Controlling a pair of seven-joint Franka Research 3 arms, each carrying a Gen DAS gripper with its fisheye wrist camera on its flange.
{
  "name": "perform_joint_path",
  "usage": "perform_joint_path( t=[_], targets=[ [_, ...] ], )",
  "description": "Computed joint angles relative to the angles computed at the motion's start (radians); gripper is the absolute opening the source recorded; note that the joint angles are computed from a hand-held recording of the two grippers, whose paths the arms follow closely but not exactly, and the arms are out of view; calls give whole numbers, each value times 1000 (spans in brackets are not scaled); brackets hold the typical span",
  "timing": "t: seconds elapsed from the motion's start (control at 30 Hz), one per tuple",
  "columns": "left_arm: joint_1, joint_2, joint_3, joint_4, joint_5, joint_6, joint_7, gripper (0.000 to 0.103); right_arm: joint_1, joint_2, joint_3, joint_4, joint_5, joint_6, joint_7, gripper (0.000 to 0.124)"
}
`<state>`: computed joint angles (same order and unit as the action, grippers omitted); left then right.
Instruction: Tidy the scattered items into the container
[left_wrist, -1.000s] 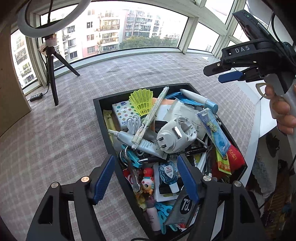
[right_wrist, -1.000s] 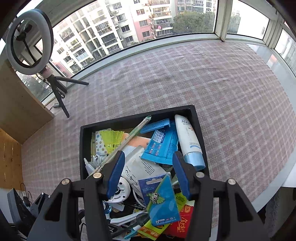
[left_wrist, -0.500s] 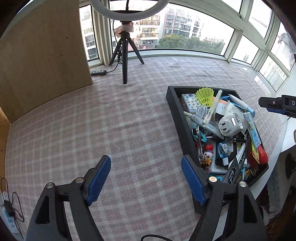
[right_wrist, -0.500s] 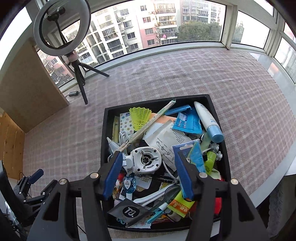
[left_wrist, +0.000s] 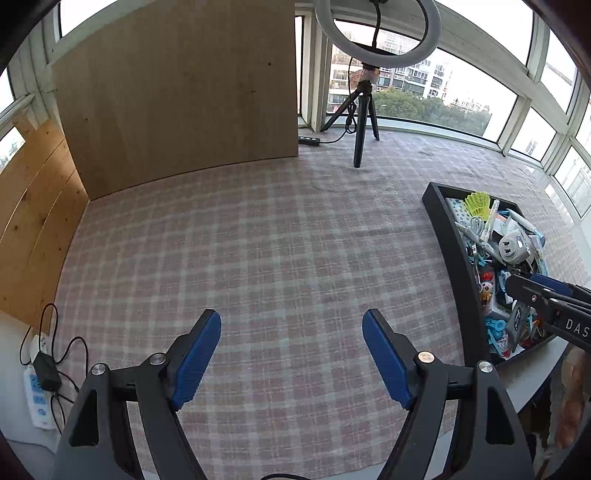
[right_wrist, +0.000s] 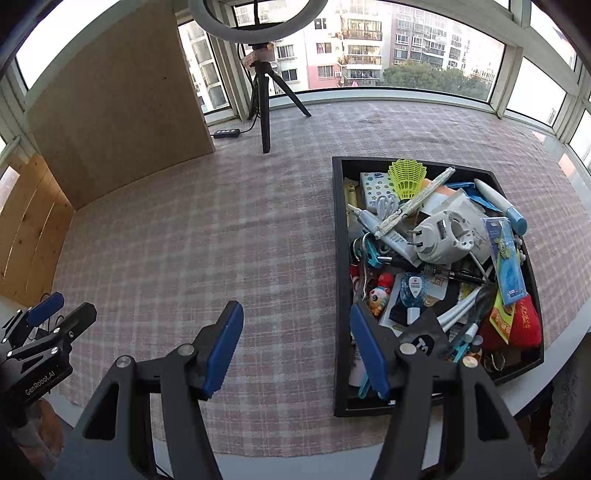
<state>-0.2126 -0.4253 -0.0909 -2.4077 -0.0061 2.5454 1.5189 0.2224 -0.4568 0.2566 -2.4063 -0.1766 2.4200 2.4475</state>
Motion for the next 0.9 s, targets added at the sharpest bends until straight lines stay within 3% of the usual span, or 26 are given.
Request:
perform_joint_path(
  t=[0.27, 0.6, 0.9],
  targets=[
    [44, -57, 101, -47, -52, -9, 102, 79, 58, 151, 88, 150, -109, -18, 139, 60],
    [101, -62, 150, -57, -110, -14, 222, 79, 174, 288, 80, 292, -289, -70, 310, 61],
    [115, -52, 167, -52, -176, -31, 309, 79, 269, 358, 30, 362, -343, -109, 366, 61]
  ],
)
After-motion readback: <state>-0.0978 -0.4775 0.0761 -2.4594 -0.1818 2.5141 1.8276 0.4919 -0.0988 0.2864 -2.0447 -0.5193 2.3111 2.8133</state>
